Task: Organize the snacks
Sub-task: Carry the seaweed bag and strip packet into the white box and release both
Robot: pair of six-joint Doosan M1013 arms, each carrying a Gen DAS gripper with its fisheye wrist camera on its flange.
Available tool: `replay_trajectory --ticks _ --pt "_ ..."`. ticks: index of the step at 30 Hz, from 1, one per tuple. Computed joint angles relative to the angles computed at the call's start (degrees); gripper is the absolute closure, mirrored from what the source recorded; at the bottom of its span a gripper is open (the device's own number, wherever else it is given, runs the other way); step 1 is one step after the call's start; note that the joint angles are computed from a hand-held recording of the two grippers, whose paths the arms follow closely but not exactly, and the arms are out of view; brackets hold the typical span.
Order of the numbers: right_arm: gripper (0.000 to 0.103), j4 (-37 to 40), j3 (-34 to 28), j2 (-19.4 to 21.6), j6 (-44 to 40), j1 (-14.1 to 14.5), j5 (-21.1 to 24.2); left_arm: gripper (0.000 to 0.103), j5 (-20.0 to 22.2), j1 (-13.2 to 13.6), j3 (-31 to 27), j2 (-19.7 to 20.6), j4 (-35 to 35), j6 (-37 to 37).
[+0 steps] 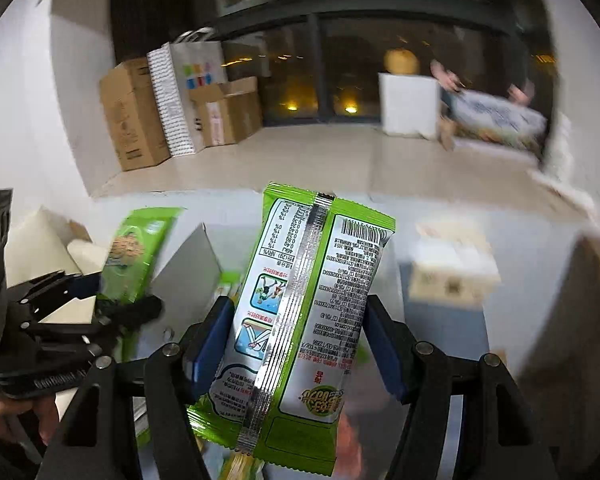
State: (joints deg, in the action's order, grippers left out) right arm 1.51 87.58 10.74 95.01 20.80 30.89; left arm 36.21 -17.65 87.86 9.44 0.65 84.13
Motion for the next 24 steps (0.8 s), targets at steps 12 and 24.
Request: replay_trajectory --ticks 12,24 --pt "0.009 -16.16 -6.26 4.88 13.05 1.42 9.26 0.0 3.0 0.7 -4.24 4.5 7.24 -8.83" --pt "0.008 -10.04 -1.26 -0.09 6.22 0.48 3.7 0.0 0.93 1.14 -0.99 1.56 5.58 -6.08"
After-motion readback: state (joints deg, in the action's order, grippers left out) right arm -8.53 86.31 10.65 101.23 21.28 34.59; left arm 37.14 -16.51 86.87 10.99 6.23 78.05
